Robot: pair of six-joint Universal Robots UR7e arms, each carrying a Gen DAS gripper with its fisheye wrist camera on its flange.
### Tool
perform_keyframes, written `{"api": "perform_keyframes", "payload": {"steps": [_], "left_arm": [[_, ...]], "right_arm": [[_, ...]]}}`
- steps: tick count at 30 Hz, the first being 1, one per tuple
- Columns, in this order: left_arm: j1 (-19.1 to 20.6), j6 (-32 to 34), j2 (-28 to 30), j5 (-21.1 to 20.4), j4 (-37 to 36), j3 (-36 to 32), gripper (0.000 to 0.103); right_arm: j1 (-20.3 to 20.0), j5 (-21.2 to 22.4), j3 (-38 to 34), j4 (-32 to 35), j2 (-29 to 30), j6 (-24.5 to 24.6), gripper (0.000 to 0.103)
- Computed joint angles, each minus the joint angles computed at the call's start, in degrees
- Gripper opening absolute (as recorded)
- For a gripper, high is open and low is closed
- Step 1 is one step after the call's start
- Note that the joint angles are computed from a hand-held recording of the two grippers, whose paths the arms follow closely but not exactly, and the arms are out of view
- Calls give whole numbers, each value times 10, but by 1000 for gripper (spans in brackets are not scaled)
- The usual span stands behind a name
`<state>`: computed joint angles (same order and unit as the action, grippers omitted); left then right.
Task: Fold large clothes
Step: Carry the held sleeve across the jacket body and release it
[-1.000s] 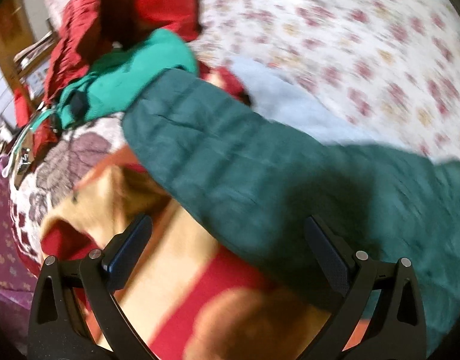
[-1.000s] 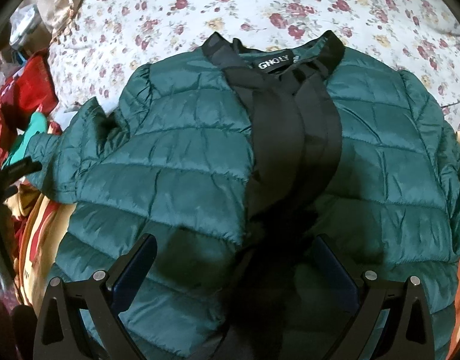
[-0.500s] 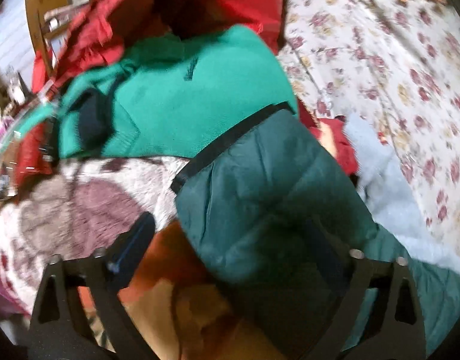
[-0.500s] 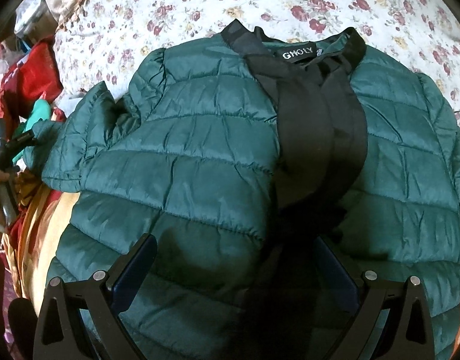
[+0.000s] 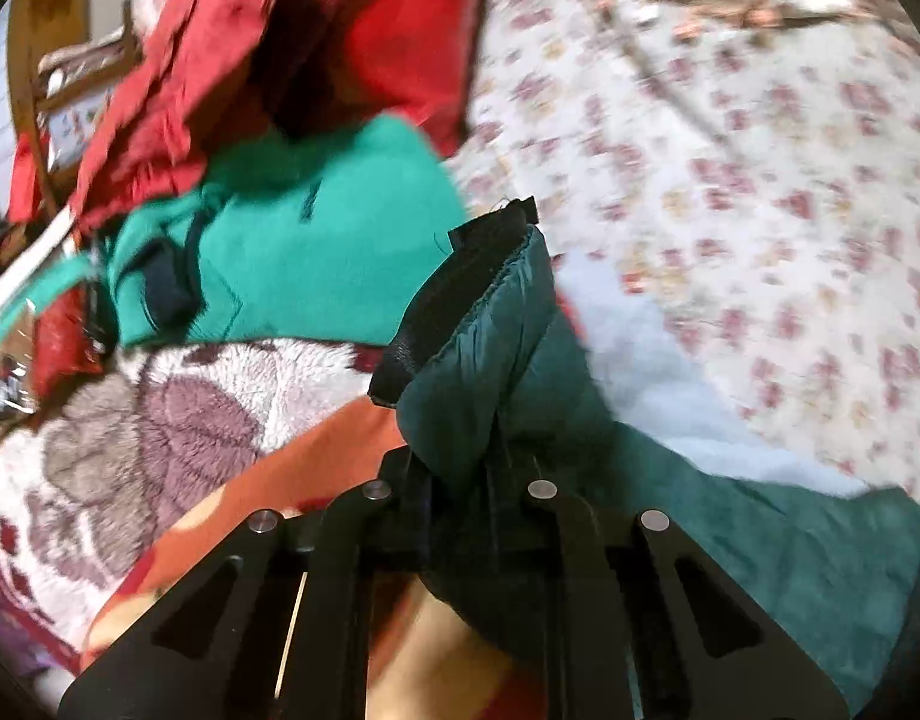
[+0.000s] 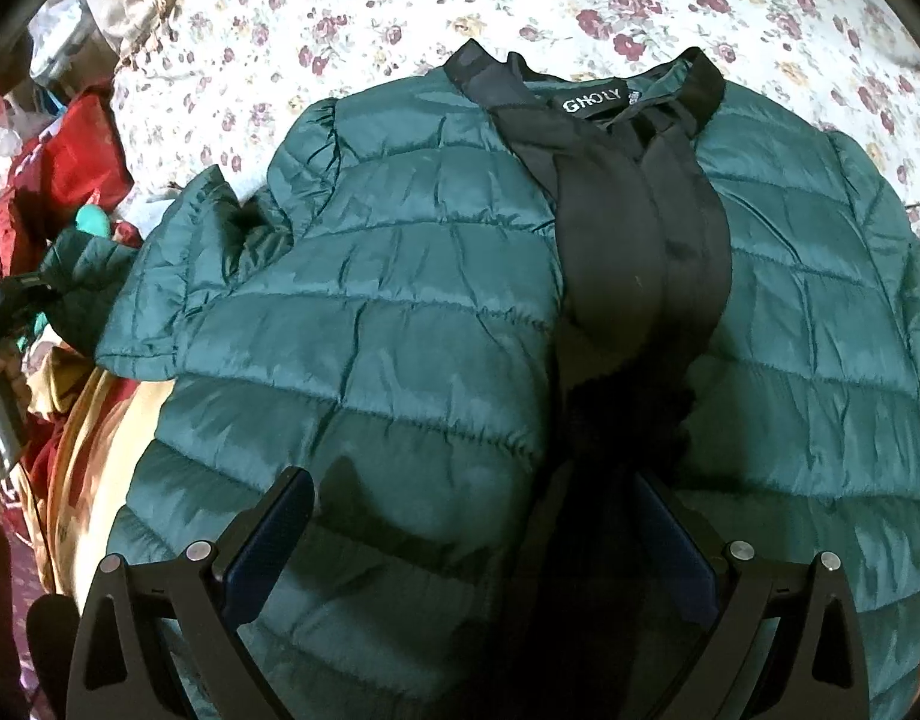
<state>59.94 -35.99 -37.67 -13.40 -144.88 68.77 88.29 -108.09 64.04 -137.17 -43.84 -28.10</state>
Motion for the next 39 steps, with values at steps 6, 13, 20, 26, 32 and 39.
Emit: {"api": "perform_keyframes", "payload": {"steps": [6, 13, 20, 26, 32, 39], "left_arm": [[-48, 22, 13, -8, -14, 9, 11], [-80, 55, 63, -30, 16, -36, 11], [-112, 92, 117, -69, 9, -77, 11], [-130, 107, 176, -109, 45, -149, 11], [-142, 140, 243, -148, 81, -239, 11], [-142, 136, 316, -201, 154, -345, 11]], "right_arm": [[-1, 10, 23, -6, -22, 3, 103], [-5, 12, 47, -25, -49, -2, 103], [-15, 19, 57, -40, -75, 0, 103], [-25, 24, 52, -40, -88, 8, 103], [-35, 8, 42, -39, -91, -1, 103], [-53, -3, 36, -41, -95, 6, 103]]}}
